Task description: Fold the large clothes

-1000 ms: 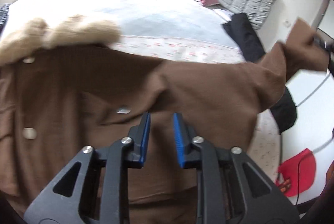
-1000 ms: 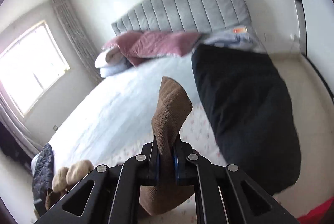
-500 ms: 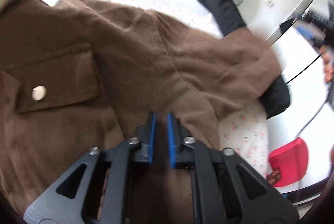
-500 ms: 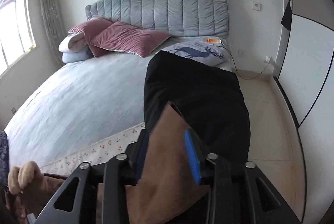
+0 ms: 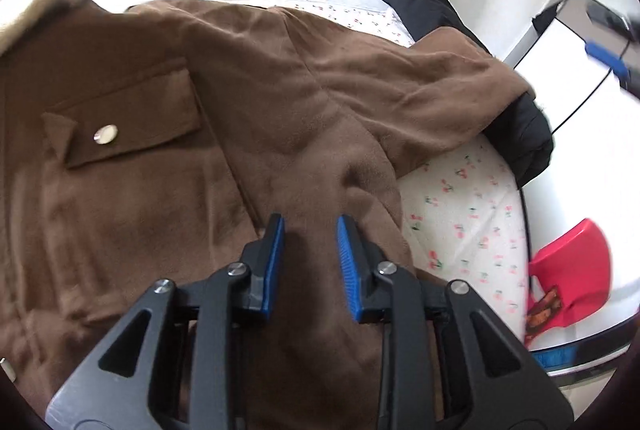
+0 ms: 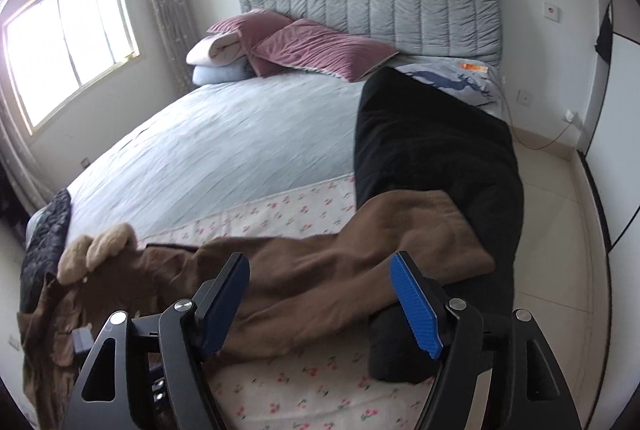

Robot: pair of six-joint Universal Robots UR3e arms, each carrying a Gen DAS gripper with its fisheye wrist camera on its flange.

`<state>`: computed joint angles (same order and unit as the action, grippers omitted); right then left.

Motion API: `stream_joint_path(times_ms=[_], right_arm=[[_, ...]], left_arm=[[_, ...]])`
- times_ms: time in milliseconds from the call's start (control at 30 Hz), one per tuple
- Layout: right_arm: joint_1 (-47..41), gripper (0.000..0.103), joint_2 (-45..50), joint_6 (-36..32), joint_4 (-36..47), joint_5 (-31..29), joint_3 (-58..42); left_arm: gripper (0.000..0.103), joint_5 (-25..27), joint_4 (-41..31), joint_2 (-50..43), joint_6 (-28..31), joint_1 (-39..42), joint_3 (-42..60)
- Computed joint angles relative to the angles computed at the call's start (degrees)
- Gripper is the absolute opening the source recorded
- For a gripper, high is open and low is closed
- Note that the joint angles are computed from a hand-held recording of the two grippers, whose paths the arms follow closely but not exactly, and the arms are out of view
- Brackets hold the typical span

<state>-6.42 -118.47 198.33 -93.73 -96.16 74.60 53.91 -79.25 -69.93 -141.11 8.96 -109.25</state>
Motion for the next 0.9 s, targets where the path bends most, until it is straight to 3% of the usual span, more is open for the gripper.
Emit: stream_joint_path(times_ms=[67, 167, 233, 367, 433, 500, 567, 633, 800, 900], right_arm=[[11.18, 0.076, 3.40, 4.94, -0.78, -6.27, -1.47], [24.19, 0.081, 8.50, 11.05, -0.49, -14.34, -5.16], [29.82, 0.084, 11.16, 13.80, -0.17, -17.14, -7.52], [38.20, 0.088, 16.58, 19.13, 0.90, -21.44, -12.83], [41.37, 0.089, 18.78, 21.49, 1.31, -23.06, -14.63], [43.45, 0.090, 20.88, 23.14, 1.28, -23.45, -16.19], [44.22, 0.090, 23.22, 23.79, 1.08, -22.44, -18.05], [44.37, 0.090, 25.47, 24.02, 0.47, -21.36, -19.75], [40.22, 0.090, 32.68, 21.35, -2.24, -13.33, -25.84], [36.72, 0.090, 42.31, 19.37, 0.55, -8.79, -37.55]], left_arm=[[0.050, -0.52, -8.10, 2.21, 3.36, 3.40, 3.49], [0.074, -3.91, -24.44, 12.67, 18.87, 18.07, 5.93], [0.078, -4.46, -38.04, 17.36, 31.33, 30.07, 10.78], [0.083, -1.57, -62.32, 16.91, 55.35, 53.72, 23.13], [0.083, 0.17, -67.30, 14.82, 63.38, 62.60, 27.56], [0.084, 0.56, -67.61, 11.31, 68.76, 68.89, 31.12], [0.084, -0.54, -61.07, 8.38, 67.38, 70.05, 31.34], [0.084, -1.20, -52.25, 5.42, 62.19, 68.40, 30.98], [0.084, 0.23, -27.40, -9.19, 41.58, 57.15, 36.18], [0.084, 3.95, -16.02, -18.40, 28.82, 48.45, 42.06]])
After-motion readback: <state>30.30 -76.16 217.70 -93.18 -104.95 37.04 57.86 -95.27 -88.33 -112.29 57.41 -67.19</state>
